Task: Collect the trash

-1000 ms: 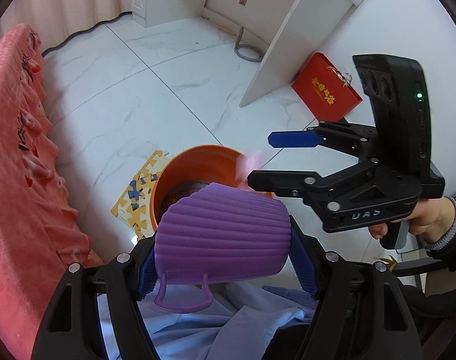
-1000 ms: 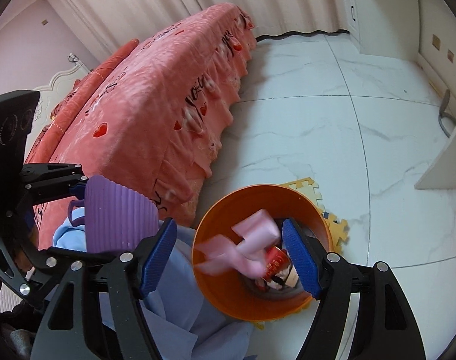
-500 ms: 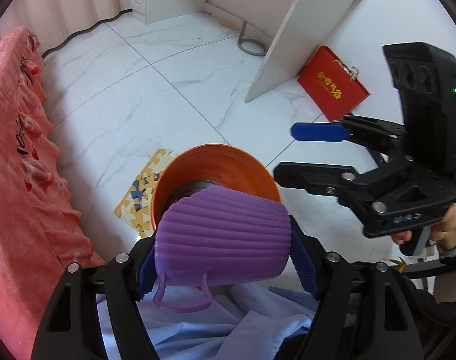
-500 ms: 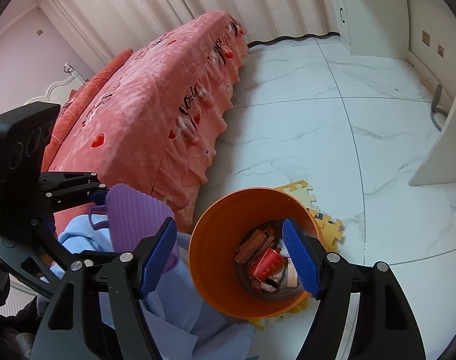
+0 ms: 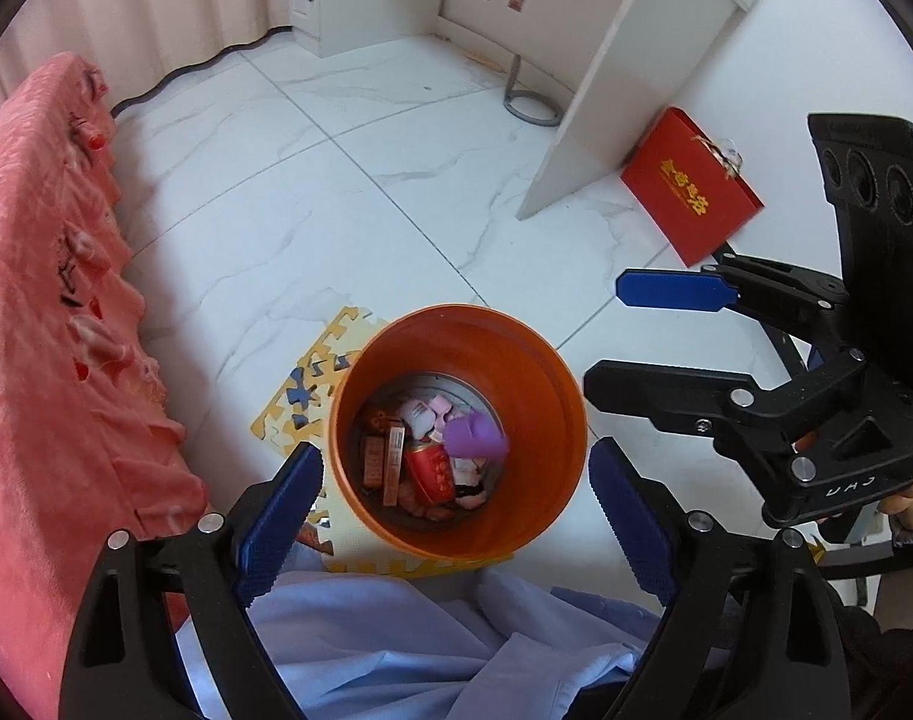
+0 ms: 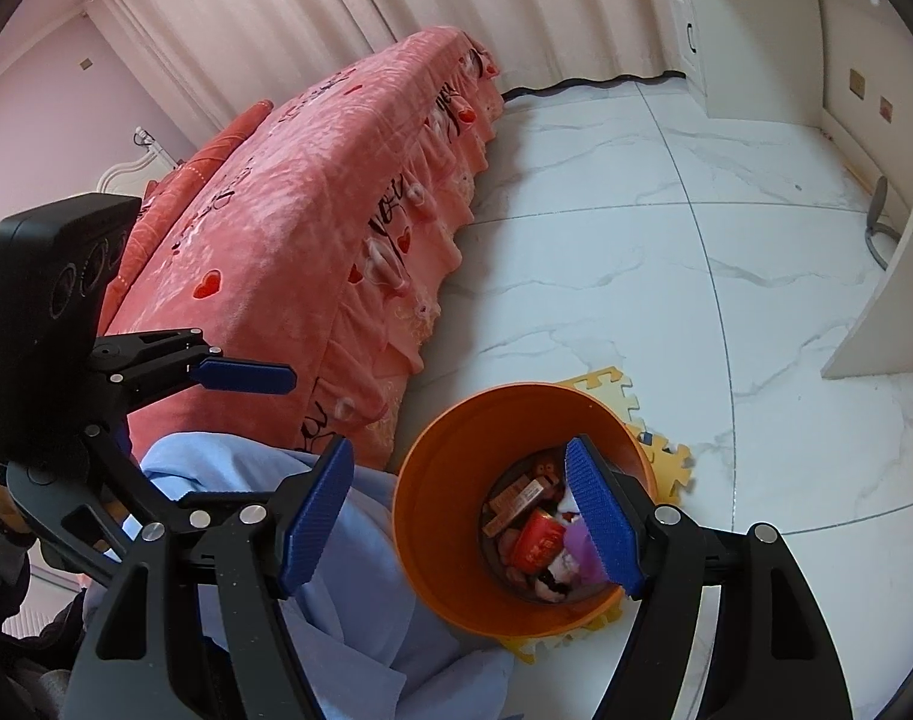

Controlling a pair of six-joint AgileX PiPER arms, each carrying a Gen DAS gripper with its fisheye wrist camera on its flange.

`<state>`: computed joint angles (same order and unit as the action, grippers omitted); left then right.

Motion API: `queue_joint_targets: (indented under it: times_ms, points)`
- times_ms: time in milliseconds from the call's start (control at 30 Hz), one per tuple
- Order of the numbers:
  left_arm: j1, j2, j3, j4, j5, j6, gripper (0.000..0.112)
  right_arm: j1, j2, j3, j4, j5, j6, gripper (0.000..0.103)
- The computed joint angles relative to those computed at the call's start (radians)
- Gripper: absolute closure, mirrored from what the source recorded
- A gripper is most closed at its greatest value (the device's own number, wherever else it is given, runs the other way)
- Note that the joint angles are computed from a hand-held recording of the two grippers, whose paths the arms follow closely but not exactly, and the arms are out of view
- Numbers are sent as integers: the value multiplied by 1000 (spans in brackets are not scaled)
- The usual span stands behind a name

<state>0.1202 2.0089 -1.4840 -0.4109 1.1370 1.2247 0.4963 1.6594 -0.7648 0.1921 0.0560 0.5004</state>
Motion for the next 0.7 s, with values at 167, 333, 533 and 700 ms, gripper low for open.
queue_joint_targets:
  times_ms: [167,333,533,700]
  points:
    - [57,-41,12,-23,-13,-3,19,35,-10,-34,-266,26,268,30]
    - [135,-80,8,-54,-7,-2,17,95,-5,-104,-468,74,465,30]
    - [244,-150,24,-100,-22,8,17,184,0,-207,-705,149,694,28]
    - [360,-220,60,-158,-63,20,15,271,39,-347,-785,231,751,20]
